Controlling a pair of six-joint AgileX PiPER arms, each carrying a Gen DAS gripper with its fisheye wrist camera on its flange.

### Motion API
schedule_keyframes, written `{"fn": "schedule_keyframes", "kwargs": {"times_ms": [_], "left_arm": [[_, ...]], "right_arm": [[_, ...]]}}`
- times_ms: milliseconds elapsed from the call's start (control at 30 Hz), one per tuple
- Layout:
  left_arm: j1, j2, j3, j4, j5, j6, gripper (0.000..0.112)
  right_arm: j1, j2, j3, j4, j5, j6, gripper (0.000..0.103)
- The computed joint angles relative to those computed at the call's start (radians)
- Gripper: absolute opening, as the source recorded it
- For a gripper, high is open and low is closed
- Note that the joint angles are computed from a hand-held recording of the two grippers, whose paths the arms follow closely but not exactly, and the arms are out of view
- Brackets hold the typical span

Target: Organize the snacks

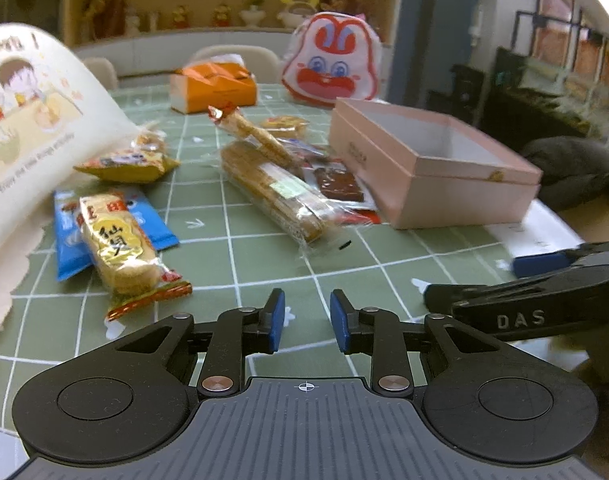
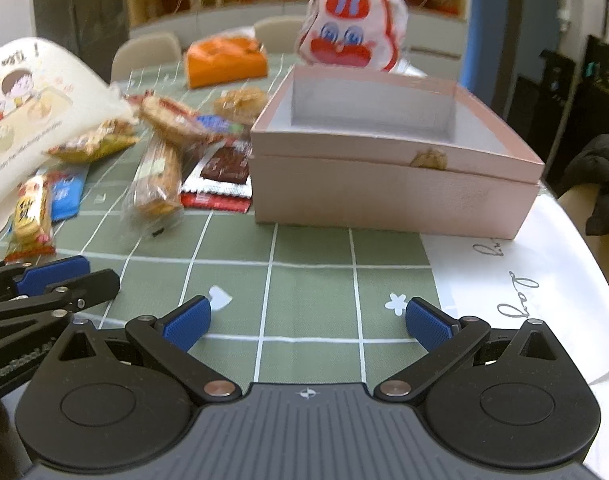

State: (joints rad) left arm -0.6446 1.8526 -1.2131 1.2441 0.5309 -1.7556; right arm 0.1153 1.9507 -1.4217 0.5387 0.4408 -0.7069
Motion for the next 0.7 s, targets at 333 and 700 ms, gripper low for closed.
{"fn": "schedule_keyframes", "kwargs": {"times_ms": [333, 700], "left_arm": [[0.265, -0.268, 0.223, 0.098, -0.047, -0.212, 0.031], [0.459, -0.26, 0.2, -0.209, -0.222, 0.127, 0.031]], "right_arm": [[0.026, -0.017, -0.043, -0.002, 0.148, -0.055, 0.103], [0.282, 0.104, -0.294, 0.136, 0.188, -0.046, 0.094]]}}
